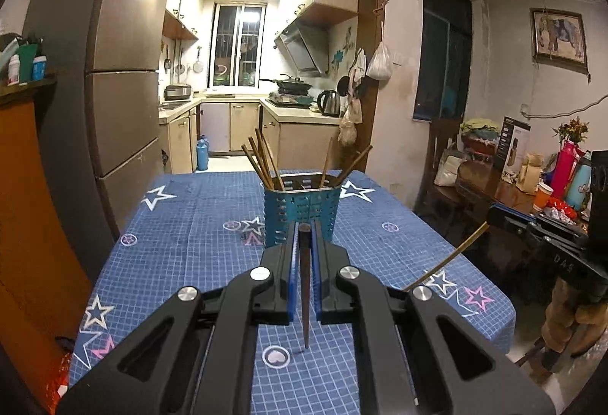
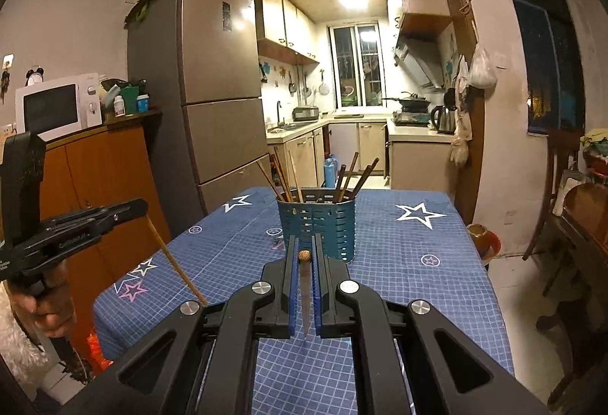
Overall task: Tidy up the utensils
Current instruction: 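Lift the last chopsticks with both tools and carry them over the teal holder, then lower the chopsticks into the teal holder and open both tools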
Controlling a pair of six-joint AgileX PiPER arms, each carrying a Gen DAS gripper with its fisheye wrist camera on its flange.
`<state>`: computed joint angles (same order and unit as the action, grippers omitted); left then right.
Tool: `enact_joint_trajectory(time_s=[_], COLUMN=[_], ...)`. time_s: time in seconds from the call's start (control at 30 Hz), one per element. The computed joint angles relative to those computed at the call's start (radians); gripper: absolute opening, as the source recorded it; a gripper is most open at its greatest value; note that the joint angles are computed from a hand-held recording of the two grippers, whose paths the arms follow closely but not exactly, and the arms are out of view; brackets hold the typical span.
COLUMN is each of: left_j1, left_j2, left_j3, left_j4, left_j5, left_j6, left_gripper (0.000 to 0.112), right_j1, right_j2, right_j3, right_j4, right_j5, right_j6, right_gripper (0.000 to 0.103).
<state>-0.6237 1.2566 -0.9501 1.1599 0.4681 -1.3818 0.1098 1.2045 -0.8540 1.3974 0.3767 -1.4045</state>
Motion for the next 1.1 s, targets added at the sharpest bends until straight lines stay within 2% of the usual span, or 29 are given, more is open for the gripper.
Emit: enact_joint_trajectory(time_s=[0.17,0.23,0.3,0.43,0.53,0.6,0.83,0.87,1.0,1.1], left_j1=[0.040,0.044,0.070,0.098,0.097,0.114,0.176,0.189,0.217,0.231], left_j2=[0.025,0.053,0.094,0.171,0.246,0.306,0.516,0.552,0.648,0.740], left_j3=[-0.068,-0.120,-0.205,-0.364,-0.497,-0.596,-0.922,-0.978,-1.101,-1.208], left_j4=[-0.080,-0.082,-0.145,-0.184,-0.126,-0.151,-0.321,-0.383,-0.478,-0.570], left_j5=[-0.034,-0.026,-0.033,-0.040,-0.013,-0.010,0.025,0.029,0.051,0.094], left_j6=[0.103,0.122,0.191,0.261,0.261,0.301,0.509,0.566,0.668,0.763], left_gripper=[0.005,0.005,0.005,0.005,0.005,0.005,0.005,0.005,0.005,0.005], right_j1=[0.013,0.022,0.031,0.051,0.071,0.082,0.135,0.140,0.153,0.166], right_j2=[0.048,0.065,0.086,0.163,0.239,0.289,0.553,0.592,0.730,0.848], right_j3=[-0.096,-0.139,-0.197,-0.390,-0.557,-0.652,-1.066,-1.120,-1.312,-1.482], right_j4=[-0.153,-0.197,-0.250,-0.407,-0.530,-0.590,-0.923,-0.961,-1.076,-1.165], right_j5=[0.020,0.021,0.023,0.042,0.060,0.064,0.109,0.116,0.165,0.228], right_j6=[0.159,0.206,0.264,0.441,0.584,0.653,0.997,1.033,1.151,1.226], right_gripper=[0.008,0.008,0.008,0.008,0.008,0.008,0.008,0.008,0.008,0.008])
